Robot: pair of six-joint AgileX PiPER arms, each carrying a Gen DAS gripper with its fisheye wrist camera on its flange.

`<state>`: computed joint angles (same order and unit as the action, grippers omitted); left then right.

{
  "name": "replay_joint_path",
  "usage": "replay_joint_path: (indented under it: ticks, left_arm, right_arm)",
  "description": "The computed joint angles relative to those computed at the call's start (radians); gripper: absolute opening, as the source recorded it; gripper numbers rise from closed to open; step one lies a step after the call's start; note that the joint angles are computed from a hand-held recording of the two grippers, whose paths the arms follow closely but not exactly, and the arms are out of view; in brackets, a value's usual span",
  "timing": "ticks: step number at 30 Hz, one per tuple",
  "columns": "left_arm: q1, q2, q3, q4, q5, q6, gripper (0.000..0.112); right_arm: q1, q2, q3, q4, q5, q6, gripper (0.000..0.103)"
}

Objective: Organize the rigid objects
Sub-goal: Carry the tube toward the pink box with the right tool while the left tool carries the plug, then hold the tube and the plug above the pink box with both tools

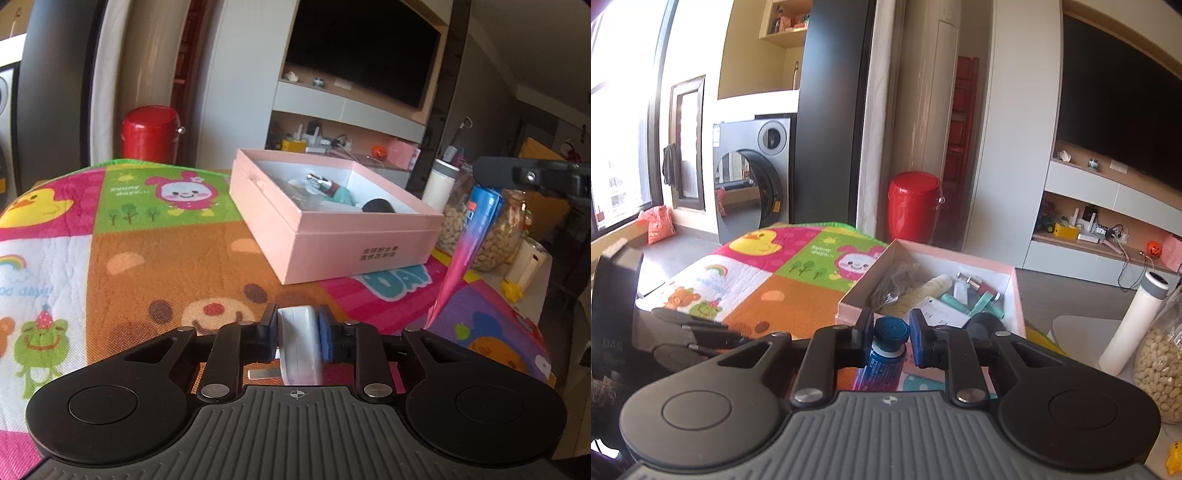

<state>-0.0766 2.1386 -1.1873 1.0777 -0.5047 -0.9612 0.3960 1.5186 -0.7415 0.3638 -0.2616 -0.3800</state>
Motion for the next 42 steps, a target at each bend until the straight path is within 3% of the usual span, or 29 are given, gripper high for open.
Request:
replay_joint_path:
  ticks: [3,4,8,12,14,18,20,23,30,32,34,42]
  left_arm:
    - [-0.005,-0.044,-0.020,0.084,-0.012,-0.065,0.023]
    - [-0.009,-0.057,-0.039,0.105,-0.012,-0.080,0.014]
    - [-0.028,-0.080,-0.164,0.182,-0.018,-0.156,0.013]
    - [-0.047,-0.073,-0.280,0.185,0.012,-0.192,0.013]
    - [-0.037,-0.069,-0.305,0.284,0.012,-0.316,0.015]
    - [-0.018,-0.075,-0.226,0.312,0.033,-0.321,0.016]
    - [0.002,-0.066,-0.191,0.376,0.015,-0.361,0.016]
    - [0.038,-0.059,-0.113,0.364,-0.036,-0.300,0.016]
    - [0.024,-0.022,-0.095,0.387,-0.013,-0.218,0.017]
    - [0.009,-0.010,-0.099,0.375,-0.008,-0.181,0.026]
    - [-0.004,-0.003,-0.099,0.338,0.002,-0.120,0.027]
    - [-0.034,0.021,-0.141,0.346,0.065,-0.117,0.029]
  right_arm:
    - [-0.028,-0.054,0.018,-0.049,-0.013,0.047,0.020]
    - [-0.048,-0.074,0.015,-0.101,-0.006,0.094,0.020]
    - [-0.118,-0.113,-0.040,-0.294,0.020,0.268,0.020]
    - [-0.149,-0.098,-0.114,-0.187,-0.006,0.166,0.020]
    - [-0.164,-0.090,-0.136,-0.167,0.000,0.165,0.020]
    - [-0.198,-0.100,-0.089,-0.340,-0.021,0.349,0.020]
    - [-0.205,-0.099,-0.052,-0.400,-0.021,0.408,0.020]
    - [-0.207,-0.079,-0.017,-0.431,-0.009,0.443,0.020]
    - [-0.159,-0.007,0.050,-0.288,0.007,0.335,0.020]
    - [-0.144,0.008,0.067,-0.274,-0.007,0.327,0.020]
    - [-0.115,0.004,0.099,-0.197,-0.057,0.241,0.020]
    - [-0.078,-0.001,0.108,-0.167,-0.076,0.183,0.020]
